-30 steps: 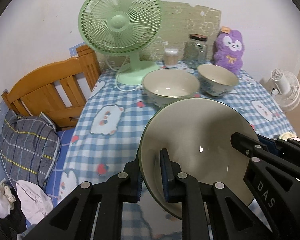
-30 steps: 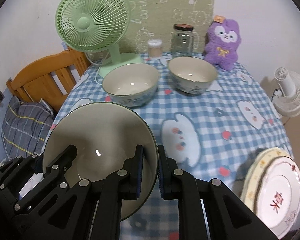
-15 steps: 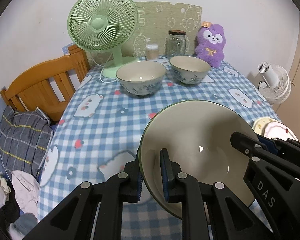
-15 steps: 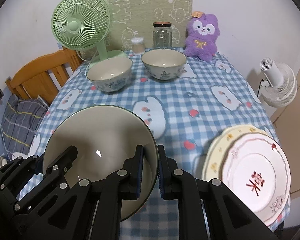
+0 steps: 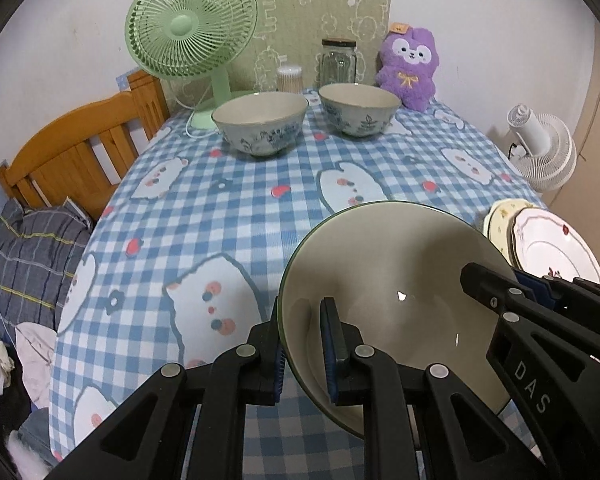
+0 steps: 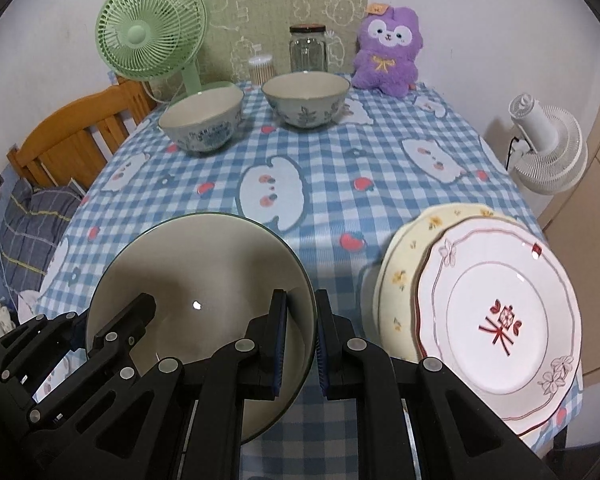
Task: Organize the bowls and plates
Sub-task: 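Lift the beige bowl and carry it toward the plate stack with both tools, then lower the beige bowl onto the tablecloth beside the plates and open both tools, then move both tools toward the second plain beige bowl near the green fan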
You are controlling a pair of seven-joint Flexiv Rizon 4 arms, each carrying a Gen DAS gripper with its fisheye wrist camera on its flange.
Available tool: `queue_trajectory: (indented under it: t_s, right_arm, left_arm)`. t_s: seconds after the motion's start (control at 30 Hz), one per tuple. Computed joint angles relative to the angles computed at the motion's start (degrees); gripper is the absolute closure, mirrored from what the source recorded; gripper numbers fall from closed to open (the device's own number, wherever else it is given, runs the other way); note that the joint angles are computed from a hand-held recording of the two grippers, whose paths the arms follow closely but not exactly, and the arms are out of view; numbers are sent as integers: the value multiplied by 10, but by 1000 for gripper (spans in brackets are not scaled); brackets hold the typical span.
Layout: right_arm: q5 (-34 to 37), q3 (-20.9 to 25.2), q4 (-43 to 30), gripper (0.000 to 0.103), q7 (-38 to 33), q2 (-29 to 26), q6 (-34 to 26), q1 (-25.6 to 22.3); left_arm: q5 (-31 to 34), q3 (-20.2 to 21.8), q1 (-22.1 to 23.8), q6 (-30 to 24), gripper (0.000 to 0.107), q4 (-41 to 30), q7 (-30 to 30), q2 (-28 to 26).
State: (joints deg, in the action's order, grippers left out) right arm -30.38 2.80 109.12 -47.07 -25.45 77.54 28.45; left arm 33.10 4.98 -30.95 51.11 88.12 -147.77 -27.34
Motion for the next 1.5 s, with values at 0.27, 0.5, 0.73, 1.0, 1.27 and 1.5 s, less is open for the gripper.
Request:
queue_trajectory:
  t_s: [0.27, 0.5, 0.73, 1.0, 1.27, 1.5]
  right_arm:
    - [15, 11, 4, 87, -13, -2, -8, -7]
    - [23, 16, 5, 85, -22, -1, -9, -11]
    - [40, 10, 13, 59, -36, 8, 3, -5]
    - [-38, -44, 49, 34, 36, 34, 67, 7]
    - [-30, -30, 47, 29, 9, 50, 74, -12]
    - [-70, -68, 37, 28, 35, 52, 99, 2]
  left_arm:
    - [-10, -3, 2, 12, 94, 11, 3, -2]
    - [-9, -1, -3, 15, 94, 14, -3, -1]
    - [-7, 3, -10, 15, 76, 13, -7, 4]
    - [24, 8, -14, -11, 47, 6, -56, 25]
    - [68, -6, -19, -65, 30, -13, -85, 41]
    - [68, -18, -6, -87, 25, -43, -71, 34]
